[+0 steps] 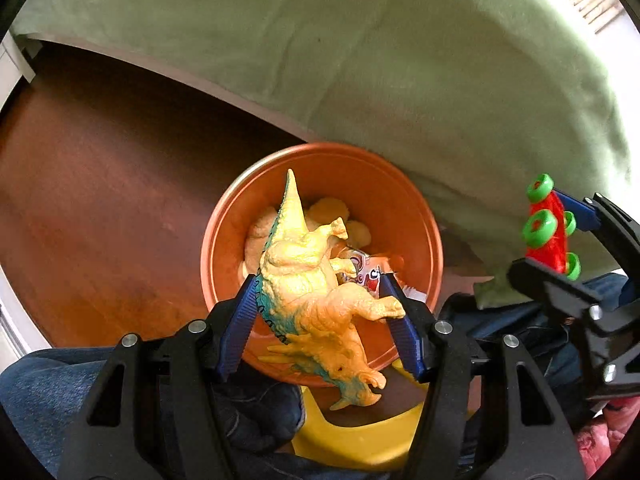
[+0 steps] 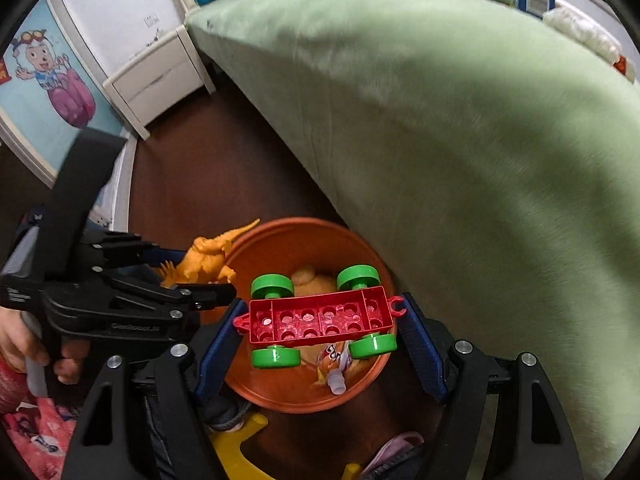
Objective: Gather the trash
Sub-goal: 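Carry the dinosaur and toy car to the bucket and release both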
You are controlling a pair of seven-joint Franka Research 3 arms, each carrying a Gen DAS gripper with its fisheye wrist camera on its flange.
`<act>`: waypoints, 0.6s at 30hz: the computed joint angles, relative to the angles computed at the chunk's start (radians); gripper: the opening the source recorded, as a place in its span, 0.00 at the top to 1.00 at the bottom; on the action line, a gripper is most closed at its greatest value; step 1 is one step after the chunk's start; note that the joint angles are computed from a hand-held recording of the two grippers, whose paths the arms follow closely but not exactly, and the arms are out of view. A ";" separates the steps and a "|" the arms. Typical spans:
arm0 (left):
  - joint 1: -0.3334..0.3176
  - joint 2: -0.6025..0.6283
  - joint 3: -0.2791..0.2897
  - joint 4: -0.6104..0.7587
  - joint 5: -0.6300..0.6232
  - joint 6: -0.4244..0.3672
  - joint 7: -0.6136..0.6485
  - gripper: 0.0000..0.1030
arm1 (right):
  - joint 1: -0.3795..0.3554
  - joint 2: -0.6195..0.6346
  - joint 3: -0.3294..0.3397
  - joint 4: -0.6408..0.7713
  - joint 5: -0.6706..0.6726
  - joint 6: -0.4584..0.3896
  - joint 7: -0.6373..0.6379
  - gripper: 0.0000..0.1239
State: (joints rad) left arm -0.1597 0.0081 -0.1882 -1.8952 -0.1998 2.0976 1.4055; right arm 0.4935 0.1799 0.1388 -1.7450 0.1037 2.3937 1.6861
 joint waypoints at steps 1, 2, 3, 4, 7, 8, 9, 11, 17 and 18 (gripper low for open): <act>-0.001 0.012 -0.001 0.008 0.009 -0.004 -0.013 0.42 | 0.001 0.008 0.000 0.006 -0.003 -0.006 0.002 0.40; -0.002 0.026 -0.003 0.021 0.017 -0.010 -0.023 0.42 | 0.001 0.015 -0.001 0.009 -0.003 -0.016 0.000 0.40; -0.002 0.039 -0.004 0.032 0.024 -0.015 -0.031 0.42 | 0.003 0.021 -0.002 0.014 -0.011 -0.023 0.006 0.40; -0.003 0.051 -0.005 0.042 0.036 -0.024 -0.049 0.42 | 0.003 0.028 -0.003 0.019 -0.011 -0.034 0.004 0.40; -0.003 0.077 -0.010 0.064 0.052 -0.041 -0.067 0.42 | 0.004 0.048 -0.005 0.039 -0.013 -0.055 0.002 0.40; 0.001 0.068 -0.010 0.054 0.050 -0.044 -0.063 0.42 | 0.004 0.053 -0.005 0.045 -0.012 -0.062 0.000 0.40; 0.002 0.074 -0.010 0.065 0.052 -0.051 -0.065 0.42 | 0.005 0.058 -0.006 0.050 -0.013 -0.068 -0.001 0.40; 0.004 0.065 -0.009 0.050 0.065 -0.047 -0.073 0.41 | 0.010 0.051 -0.006 0.042 -0.020 -0.070 -0.001 0.40; 0.010 0.052 -0.005 0.028 0.065 -0.033 -0.111 0.31 | 0.014 0.058 -0.009 0.050 -0.025 -0.057 0.011 0.30; 0.011 0.049 -0.004 0.023 0.059 -0.026 -0.112 0.29 | 0.016 0.050 -0.008 0.040 -0.026 -0.051 0.015 0.29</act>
